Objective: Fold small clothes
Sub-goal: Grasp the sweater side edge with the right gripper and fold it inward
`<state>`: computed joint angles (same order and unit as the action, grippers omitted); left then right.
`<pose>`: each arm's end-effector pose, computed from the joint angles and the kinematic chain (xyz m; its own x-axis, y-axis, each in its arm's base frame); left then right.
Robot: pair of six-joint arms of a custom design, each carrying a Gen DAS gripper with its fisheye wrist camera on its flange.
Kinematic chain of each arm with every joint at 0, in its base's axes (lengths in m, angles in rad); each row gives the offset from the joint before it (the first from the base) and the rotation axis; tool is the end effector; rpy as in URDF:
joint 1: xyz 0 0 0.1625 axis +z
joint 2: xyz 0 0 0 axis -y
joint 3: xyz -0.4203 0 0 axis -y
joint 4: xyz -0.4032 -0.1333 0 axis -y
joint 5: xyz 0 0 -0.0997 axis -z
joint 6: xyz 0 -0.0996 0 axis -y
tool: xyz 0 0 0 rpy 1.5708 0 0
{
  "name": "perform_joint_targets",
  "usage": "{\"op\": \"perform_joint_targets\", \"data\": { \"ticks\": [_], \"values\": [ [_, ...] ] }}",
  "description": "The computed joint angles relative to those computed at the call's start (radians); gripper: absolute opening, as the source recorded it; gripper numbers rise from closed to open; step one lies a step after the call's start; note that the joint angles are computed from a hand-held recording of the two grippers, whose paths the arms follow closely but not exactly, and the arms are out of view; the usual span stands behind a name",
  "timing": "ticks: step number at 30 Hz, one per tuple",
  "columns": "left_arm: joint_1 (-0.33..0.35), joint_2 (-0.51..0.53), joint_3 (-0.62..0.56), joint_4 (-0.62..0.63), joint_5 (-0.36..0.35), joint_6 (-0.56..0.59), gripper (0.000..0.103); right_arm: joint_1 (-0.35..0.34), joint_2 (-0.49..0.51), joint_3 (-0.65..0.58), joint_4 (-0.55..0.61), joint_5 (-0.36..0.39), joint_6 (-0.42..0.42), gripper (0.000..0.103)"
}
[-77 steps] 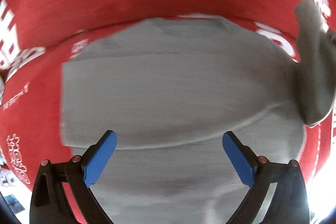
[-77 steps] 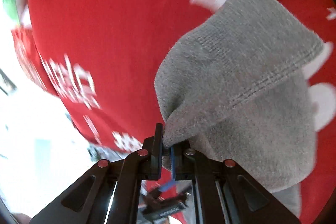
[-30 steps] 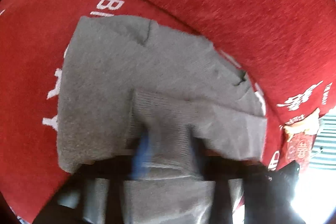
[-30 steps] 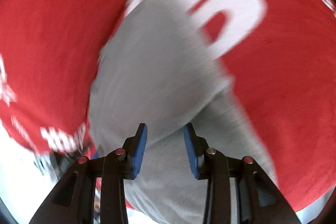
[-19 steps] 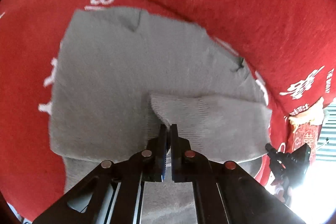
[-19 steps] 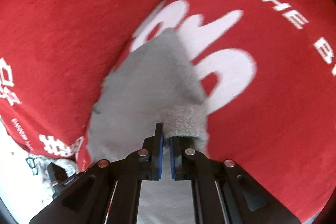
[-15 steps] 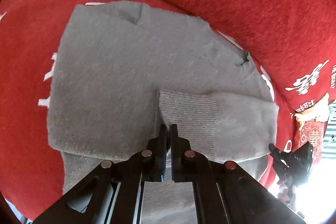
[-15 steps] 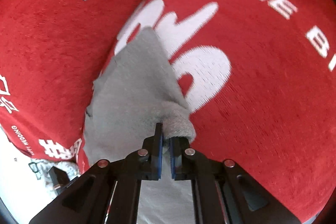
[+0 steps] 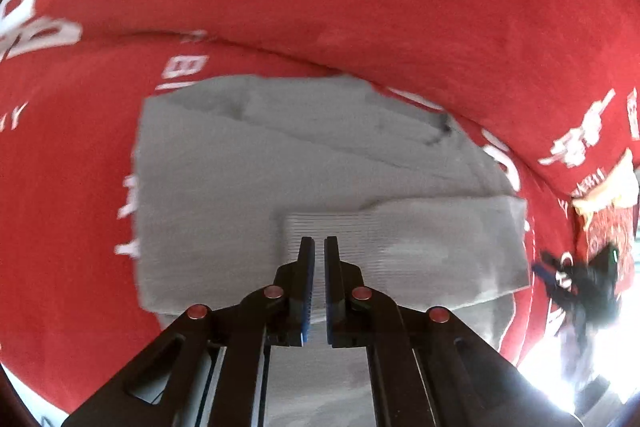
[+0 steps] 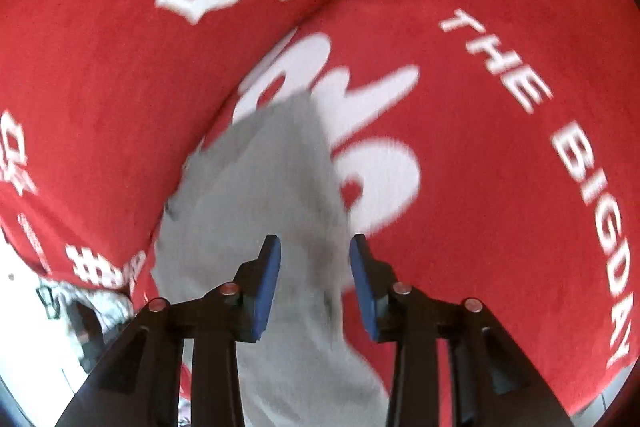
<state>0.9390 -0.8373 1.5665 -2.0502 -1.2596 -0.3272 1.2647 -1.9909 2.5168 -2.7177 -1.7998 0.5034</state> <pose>-0.2548 -0.6255 0.0896 -0.8690 0.3389 -0.3604 0.3094 0.9408 0.1387 0.0107 -0.3335 0.3230 -0.6603 0.7415 -0.1190 0.6434 0.4770 -0.5987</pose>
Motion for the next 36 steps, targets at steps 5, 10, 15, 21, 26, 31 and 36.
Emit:
{"op": "perform_joint_targets", "data": {
  "ticks": [5, 10, 15, 21, 26, 31, 36],
  "values": [
    [-0.028, 0.068, -0.008, 0.033, 0.050, -0.004, 0.004, -0.066, 0.132, -0.076, -0.026, 0.036, -0.065, 0.040],
    [-0.038, 0.070, 0.027, 0.015, 0.098, 0.007, 0.004, 0.046, 0.234, -0.178, 0.042, -0.074, -0.170, 0.008],
    [-0.040, 0.071, 0.032, 0.010, 0.109, 0.003, 0.004, 0.115, 0.270, -0.218, 0.137, -0.332, -0.218, 0.007],
    [-0.044, 0.074, 0.014, 0.048, 0.127, -0.002, 0.004, 0.083, 0.201, -0.175, 0.154, -0.337, -0.115, 0.006],
    [-0.043, 0.057, -0.011, 0.106, 0.179, -0.059, 0.004, 0.054, 0.018, -0.068, 0.147, -0.094, -0.028, 0.009],
    [-0.035, 0.045, -0.016, 0.129, 0.172, -0.059, 0.004, 0.025, -0.069, 0.076, 0.058, 0.123, 0.137, 0.030],
    [-0.035, 0.046, -0.010, 0.126, 0.191, -0.066, 0.004, 0.019, 0.057, 0.119, -0.151, 0.129, 0.219, 0.005]
  ]
}}
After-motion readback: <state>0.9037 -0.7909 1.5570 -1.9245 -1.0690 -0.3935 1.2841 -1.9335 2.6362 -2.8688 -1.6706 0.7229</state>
